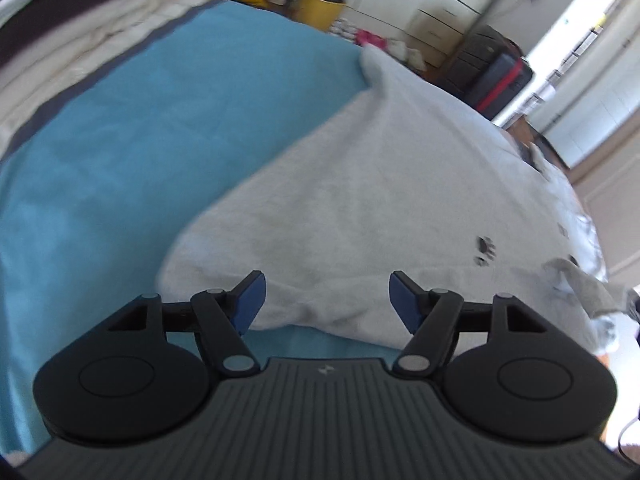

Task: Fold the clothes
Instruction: 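Pinch the hem with the right gripper and fold it over the body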

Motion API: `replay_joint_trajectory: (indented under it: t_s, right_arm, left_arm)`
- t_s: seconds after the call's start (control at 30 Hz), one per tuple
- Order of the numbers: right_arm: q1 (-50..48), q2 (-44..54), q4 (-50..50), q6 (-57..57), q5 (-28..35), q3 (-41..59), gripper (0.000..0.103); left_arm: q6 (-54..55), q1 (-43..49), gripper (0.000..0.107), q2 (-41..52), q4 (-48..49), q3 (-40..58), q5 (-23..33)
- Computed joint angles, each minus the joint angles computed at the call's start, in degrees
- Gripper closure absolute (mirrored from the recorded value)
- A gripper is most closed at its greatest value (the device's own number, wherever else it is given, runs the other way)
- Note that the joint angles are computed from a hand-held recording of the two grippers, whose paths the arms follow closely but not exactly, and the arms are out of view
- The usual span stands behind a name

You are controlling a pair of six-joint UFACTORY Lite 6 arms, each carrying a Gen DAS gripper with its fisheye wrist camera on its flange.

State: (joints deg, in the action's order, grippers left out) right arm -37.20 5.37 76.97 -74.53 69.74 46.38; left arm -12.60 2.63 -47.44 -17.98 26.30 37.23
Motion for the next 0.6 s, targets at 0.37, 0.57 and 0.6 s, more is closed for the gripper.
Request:
replay_joint_trajectory:
  t_s: [0.37, 0.57, 0.6]
  right_arm:
    - [-8.03, -7.16, 6.37, -10.62, -4.91, -2.78, 0.094]
    - [-7.42, -9.23, 6.64, -11.36, -7.04, -3.52, 0.094]
    - [-7.26, -9.24, 6.53, -11.34, -7.21, -3.44, 0.094]
  left_arm:
    - [18.84, 23.19, 0.037, -4.21, -18.70, -5.83, 10.31]
    - [10.64, 17.00, 0.032, -3.92, -13.66, -8.18, 5.80]
    - [8.09, 16.29, 0.027, -3.34, -12.45, -8.57, 4.01]
